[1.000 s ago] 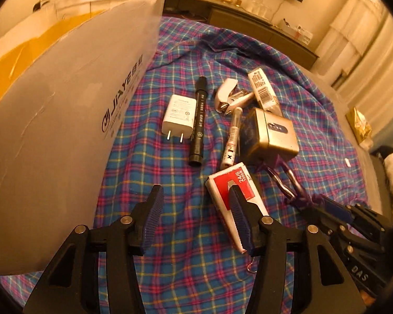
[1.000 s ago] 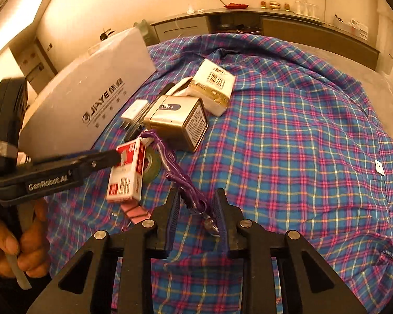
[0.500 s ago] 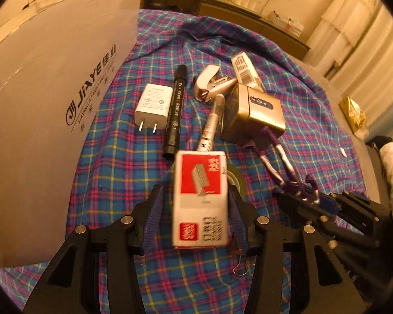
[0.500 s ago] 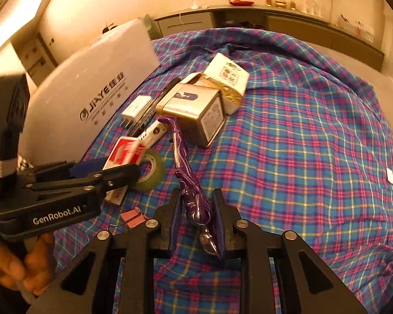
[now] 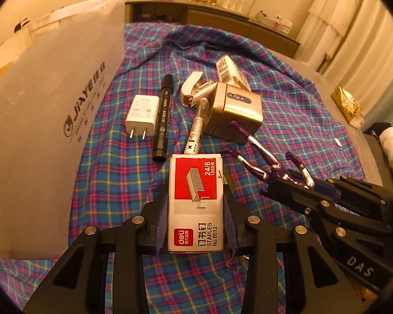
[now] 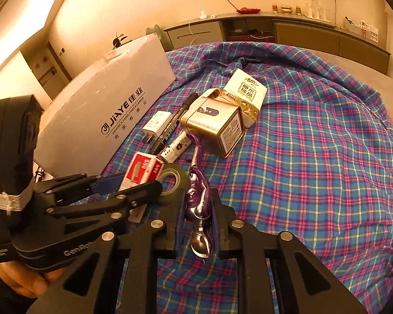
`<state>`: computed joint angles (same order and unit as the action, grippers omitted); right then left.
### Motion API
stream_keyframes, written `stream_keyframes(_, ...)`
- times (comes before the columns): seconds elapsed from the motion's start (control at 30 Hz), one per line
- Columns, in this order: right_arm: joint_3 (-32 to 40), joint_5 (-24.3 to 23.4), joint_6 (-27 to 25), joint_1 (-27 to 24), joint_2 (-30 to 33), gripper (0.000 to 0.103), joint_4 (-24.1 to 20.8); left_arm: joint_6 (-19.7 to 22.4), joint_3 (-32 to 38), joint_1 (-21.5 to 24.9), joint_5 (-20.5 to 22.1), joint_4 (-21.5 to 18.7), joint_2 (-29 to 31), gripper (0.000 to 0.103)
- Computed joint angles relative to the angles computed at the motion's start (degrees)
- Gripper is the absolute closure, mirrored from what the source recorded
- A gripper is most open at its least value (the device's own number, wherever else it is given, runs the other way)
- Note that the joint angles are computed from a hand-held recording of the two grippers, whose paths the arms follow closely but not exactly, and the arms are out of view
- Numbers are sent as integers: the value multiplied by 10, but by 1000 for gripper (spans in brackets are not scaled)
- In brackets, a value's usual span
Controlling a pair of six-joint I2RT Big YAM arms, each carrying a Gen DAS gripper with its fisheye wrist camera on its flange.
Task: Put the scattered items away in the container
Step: 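Lift the pliers with the right tool while the left tool lifts the staples box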
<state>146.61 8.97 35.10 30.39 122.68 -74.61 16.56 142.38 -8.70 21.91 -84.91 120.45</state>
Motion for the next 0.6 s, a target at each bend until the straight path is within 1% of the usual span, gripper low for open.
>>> stream_keyframes(0.03,-1,-2,2,-1,-1,84,1,-1,0,1,0,0,-2,64)
stream_keyframes(0.2,-45,-12,21,-2,-29,84,40,-1,-5,4,0,2,-15,64)
stream_keyframes(0.3,-60,-16,28,-1,-41,84,58,0,-7,6,1,4,-22,64)
stream_keyframes(0.6,-57,-13,29,7,-43,84,65,-5,8,12,5,-7,-29,64)
